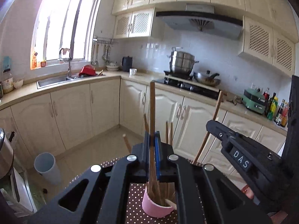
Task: Organize utensils
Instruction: 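Open the left tool to release its chopstick while the right tool opens too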
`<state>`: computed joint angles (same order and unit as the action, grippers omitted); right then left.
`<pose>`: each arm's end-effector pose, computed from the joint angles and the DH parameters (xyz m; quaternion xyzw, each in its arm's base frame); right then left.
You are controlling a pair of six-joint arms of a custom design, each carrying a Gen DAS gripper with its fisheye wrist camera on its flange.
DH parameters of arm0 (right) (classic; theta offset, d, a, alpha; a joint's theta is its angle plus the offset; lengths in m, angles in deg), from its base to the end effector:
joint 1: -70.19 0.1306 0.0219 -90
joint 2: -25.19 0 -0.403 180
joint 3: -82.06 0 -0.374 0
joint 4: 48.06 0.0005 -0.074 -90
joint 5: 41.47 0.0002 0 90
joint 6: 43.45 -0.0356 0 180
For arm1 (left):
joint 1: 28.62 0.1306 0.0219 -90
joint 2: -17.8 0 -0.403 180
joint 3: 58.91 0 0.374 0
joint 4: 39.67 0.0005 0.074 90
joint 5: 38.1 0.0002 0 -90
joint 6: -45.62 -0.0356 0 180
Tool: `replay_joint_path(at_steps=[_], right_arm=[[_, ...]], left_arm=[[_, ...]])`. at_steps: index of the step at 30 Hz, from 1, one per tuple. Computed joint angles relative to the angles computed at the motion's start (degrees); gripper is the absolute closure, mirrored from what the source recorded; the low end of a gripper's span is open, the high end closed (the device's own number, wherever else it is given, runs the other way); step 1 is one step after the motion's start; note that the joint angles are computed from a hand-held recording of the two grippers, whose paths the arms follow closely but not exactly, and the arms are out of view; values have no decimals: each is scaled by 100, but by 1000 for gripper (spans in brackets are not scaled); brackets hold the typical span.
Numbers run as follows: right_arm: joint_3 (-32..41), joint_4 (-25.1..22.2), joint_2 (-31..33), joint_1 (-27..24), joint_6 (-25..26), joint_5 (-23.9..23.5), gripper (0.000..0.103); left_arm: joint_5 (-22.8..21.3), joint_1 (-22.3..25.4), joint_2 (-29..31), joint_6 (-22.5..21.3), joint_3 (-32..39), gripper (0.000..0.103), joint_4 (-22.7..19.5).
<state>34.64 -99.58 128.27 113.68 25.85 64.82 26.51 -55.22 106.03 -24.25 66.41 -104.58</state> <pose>0.3981 0.3632 0.6666 -0.0845 0.8202 0.1945 0.5312 0.3657 -0.1666 0.7092 -0.0662 0.8405 -0.0270 0.5371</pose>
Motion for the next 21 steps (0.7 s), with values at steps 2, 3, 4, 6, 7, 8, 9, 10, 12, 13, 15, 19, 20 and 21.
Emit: replay_joint_path(at_steps=[2,3,4,6,7,8,9,10,12,13,15,19,20,21], right_arm=[[-54,-111,53,-16,-36,-69,96],[-111,-162,76,-16,-50,-116,96],[-130,-198,101,-17,-66,-140,96],[-202,-298,135,-12,-103,-192,96],[-243,-357,152,-13,-111,-240,96],[-291,-388,159,-18,-118,-286,96],[-386,-361,129,-28,-137,-298,96],[-459,-353,107,-29,-167,-302,96],[-497,-445,96,-45,-201,-434,96],[-526,-454,82,-51,-199,-472,95],[-550,-521,55,-31,-169,-397,89],[-833,-373,-147,56,-231,121,34],[-895,-323,-183,64,-206,186,34],[-907,-375,-202,88,-166,273,34]], left_arm=[[123,70,-64,37,-260,97,72],[194,105,-99,64,-385,97,95],[267,140,-124,95,-485,97,105],[257,173,-231,124,-757,97,253],[172,170,-303,74,-893,96,381],[111,165,-359,34,-997,96,456],[121,176,-392,32,-1055,95,470],[146,187,-418,48,-1104,95,468],[285,266,-439,111,-1175,89,421],[435,340,-457,147,-1231,80,398],[593,417,-507,177,-1335,74,450],[544,460,-578,55,-1470,72,471],[544,462,-588,23,-1498,71,450],[550,456,-600,10,-1524,69,428]])
